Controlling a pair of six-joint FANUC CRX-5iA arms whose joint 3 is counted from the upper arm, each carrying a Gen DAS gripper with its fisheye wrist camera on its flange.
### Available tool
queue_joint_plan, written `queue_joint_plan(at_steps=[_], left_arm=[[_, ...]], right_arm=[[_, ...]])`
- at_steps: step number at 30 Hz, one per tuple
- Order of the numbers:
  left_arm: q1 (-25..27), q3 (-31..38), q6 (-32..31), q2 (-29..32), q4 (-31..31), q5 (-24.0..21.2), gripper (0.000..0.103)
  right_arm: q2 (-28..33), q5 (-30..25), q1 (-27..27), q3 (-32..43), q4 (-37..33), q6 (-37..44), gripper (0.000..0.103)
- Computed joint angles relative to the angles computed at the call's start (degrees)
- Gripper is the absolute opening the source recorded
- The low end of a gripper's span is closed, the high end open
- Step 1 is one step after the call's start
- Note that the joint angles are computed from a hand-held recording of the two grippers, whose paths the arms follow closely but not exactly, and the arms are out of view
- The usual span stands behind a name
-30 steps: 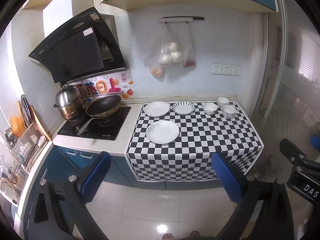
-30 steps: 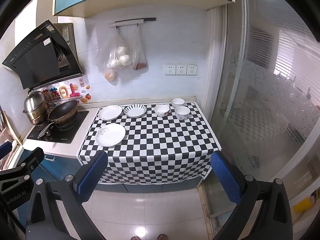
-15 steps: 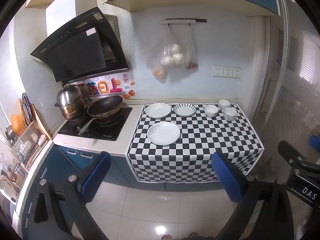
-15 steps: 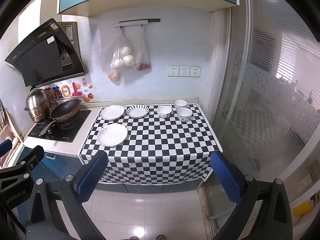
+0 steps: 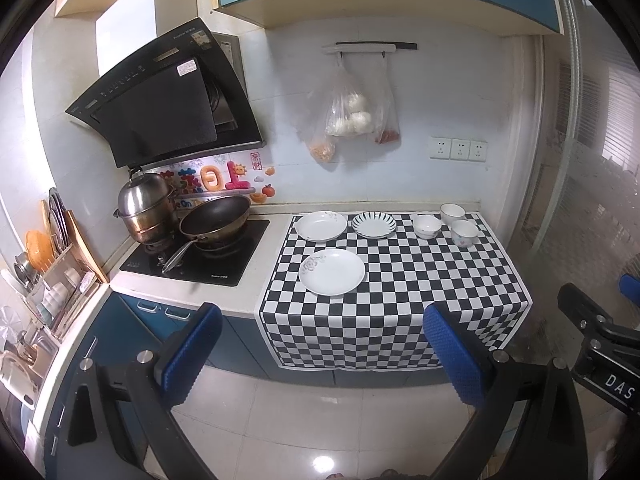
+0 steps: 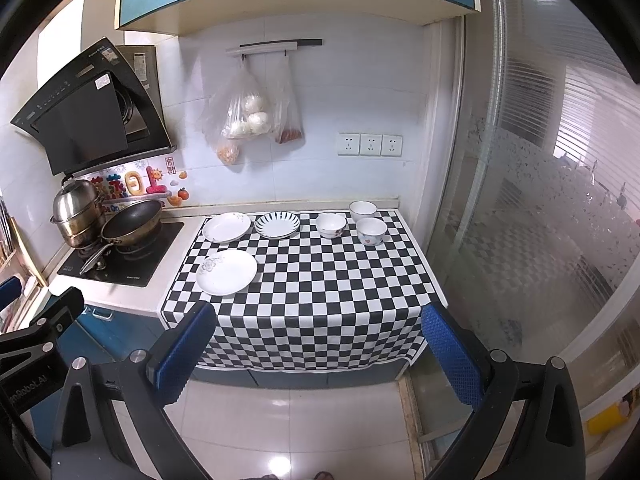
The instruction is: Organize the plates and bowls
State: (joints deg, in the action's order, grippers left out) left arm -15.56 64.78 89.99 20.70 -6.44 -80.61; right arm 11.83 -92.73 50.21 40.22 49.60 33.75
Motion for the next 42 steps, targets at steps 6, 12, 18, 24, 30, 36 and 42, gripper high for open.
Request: queue_joint_plan(at_steps=[6,12,18,24,30,36,42], left_arm=[[-0.1,0.1,0.0,0.1,-0.4,0.0,0.102],[0.3,0.8,-0.3,0.5,-0.2,-0.4,0.102],[0.4,-1.0,-0.6,-0.4,-0.3,1.2,0.102],[0.2,-2.4,-0.3,-1.1,-0.5,2.3,0.102],[0.0,-2.6,0.1,-1.1,-0.7,2.6,0.102],[-1.0,0.8,1.0,1.0,-2.0,0.2,0.103],[-3.6,10.1,3.6,7.6,-6.2,-4.7,0.103]], right_arm=[[0.0,0.6,-0.2,-0.1,-0.1,0.1,0.103],[-0.7,1.6,-0.3,-1.4,-0.4,-0.4,0.103],[0.0,1.3,-0.2,-0.6,-0.1,-0.3,0.103],[0.2,1.0,0.0,-0.6,0.2,-0.7,0.103],[-0.6,1.2,0.2,-1.8,0.4,-1.7,0.103],[-1.6,1.6,-0.2,-2.9,-0.6,-1.8,0.103],[-2.5,3.1,-3.3,-4.0,-5.1,-0.4,0.103]])
